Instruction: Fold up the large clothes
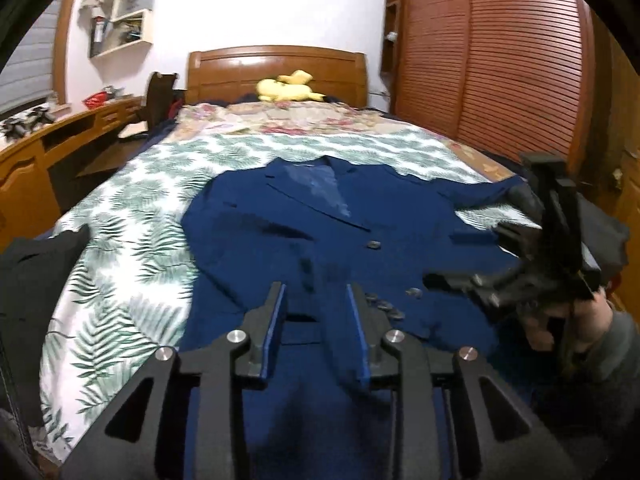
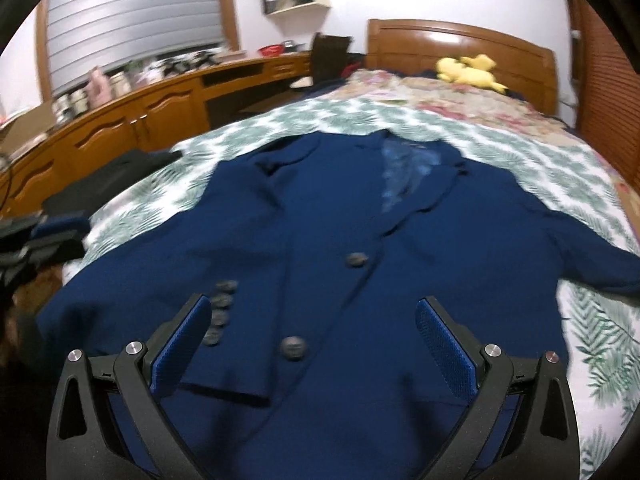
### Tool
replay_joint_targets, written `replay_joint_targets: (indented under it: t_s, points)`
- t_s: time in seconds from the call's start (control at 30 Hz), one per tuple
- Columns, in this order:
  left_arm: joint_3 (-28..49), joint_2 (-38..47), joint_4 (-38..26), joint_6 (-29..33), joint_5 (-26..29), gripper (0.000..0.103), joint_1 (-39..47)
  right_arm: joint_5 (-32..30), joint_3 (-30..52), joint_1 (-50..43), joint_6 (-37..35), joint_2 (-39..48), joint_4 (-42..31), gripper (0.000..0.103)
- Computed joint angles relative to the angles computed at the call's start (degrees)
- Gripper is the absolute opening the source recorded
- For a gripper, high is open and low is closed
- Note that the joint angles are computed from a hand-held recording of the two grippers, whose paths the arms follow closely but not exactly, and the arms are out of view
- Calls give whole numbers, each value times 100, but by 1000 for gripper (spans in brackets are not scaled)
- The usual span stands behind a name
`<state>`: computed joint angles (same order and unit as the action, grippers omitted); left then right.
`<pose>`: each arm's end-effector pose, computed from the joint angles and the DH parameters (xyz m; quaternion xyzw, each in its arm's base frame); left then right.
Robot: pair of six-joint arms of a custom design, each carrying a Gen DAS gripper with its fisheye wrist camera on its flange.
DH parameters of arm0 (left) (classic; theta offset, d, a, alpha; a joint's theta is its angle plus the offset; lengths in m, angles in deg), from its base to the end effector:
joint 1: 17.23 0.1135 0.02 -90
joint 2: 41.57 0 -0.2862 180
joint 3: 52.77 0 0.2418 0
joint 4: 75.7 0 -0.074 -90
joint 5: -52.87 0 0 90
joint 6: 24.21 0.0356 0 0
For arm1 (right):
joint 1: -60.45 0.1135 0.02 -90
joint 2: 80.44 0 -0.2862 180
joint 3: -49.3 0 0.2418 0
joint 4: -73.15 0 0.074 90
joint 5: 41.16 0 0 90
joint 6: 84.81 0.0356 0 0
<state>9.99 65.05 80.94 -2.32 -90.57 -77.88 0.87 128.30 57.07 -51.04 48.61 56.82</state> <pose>0.1784 -0.2589 0.1324 -0.1456 0.8680 0.0315 0.4737 0.3956 0.0031 0.0608 -0.4725 0.7638 0.2523 0.3600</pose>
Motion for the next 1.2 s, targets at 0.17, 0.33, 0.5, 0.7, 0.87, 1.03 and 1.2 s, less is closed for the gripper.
replay_joint_targets:
  t_s: [0.17, 0.33, 0.5, 0.7, 0.87, 1.03, 1.2]
  points:
    - [-217, -62, -76, -273, 3, 28, 112, 193, -257, 197, -590, 25, -216, 83]
    - [-398, -127, -68, -466, 9, 28, 147, 543, -242, 334, -832, 229, -362, 60]
    - [-530, -175, 3, -596, 19, 28, 177, 639, -39, 291, -897, 384, -710, 53]
    - [-477, -96, 34, -575, 25, 28, 182, 633, 125, 221, -1212, 498, -1178, 36]
    - [-324, 20, -67, -522, 43, 28, 203, 346, 186, 102, -1385, 461, -1380, 6]
    - [-361, 30, 143, -385, 73, 28, 232, -366, 319, -246, -1253, 163, -1552, 3]
    - [-335, 83, 242, -266, 138, 28, 263, -1167, 726, -813, -932, -146, -1761, 3]
